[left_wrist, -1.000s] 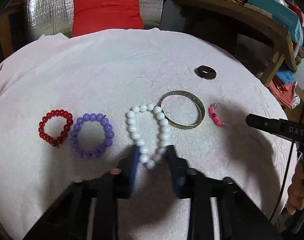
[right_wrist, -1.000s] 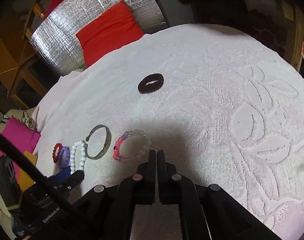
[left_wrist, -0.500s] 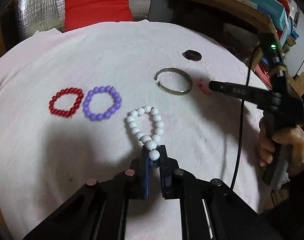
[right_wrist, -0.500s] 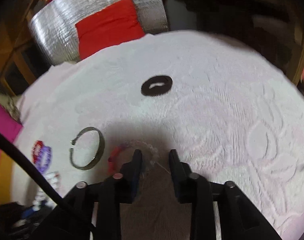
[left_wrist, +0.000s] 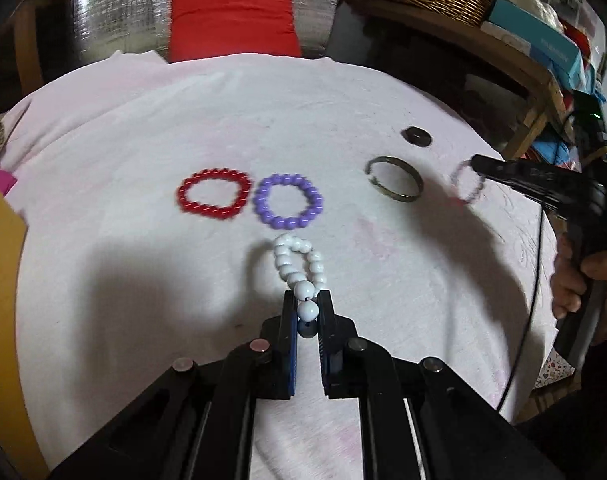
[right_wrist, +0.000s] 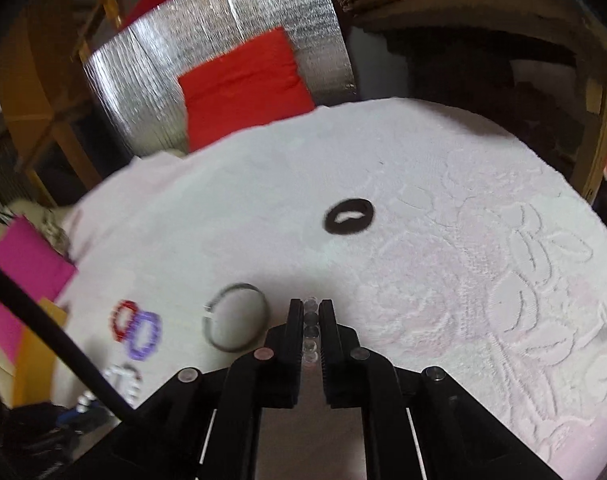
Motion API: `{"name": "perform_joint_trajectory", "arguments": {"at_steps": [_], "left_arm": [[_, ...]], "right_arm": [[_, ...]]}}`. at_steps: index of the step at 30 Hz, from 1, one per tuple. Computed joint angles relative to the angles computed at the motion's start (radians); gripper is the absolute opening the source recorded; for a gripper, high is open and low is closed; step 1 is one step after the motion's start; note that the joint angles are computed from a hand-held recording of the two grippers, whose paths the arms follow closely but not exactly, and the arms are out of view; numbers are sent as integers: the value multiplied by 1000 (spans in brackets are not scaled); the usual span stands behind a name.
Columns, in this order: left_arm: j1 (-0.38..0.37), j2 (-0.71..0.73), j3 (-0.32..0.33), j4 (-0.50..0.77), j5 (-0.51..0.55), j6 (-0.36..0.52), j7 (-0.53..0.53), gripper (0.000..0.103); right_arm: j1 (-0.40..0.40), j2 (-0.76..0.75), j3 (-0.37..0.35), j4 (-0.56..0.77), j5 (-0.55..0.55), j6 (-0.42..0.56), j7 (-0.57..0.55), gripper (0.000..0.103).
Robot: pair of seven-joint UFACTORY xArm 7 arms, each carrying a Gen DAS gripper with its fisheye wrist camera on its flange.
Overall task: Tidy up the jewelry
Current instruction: 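Grasp the white beaded bracelet with the left tool while the right tool grasps the pink beaded bracelet, then carry both held bracelets over the orange box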
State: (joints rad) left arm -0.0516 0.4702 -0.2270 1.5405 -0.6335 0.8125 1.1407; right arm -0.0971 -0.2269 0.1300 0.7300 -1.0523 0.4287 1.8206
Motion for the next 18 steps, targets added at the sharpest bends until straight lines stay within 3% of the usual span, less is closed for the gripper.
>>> {"name": "perform_joint_trajectory", "arguments": {"at_steps": [10,18], "left_arm": [[35,6,1,37,-41,-2,-6,9],[51,-6,4,39,-62,-1,1,9]], "right_arm": [[-42,10,24,23,-151,-215,214,8],[-31,52,6,66,-264,-280,350,8]]}}
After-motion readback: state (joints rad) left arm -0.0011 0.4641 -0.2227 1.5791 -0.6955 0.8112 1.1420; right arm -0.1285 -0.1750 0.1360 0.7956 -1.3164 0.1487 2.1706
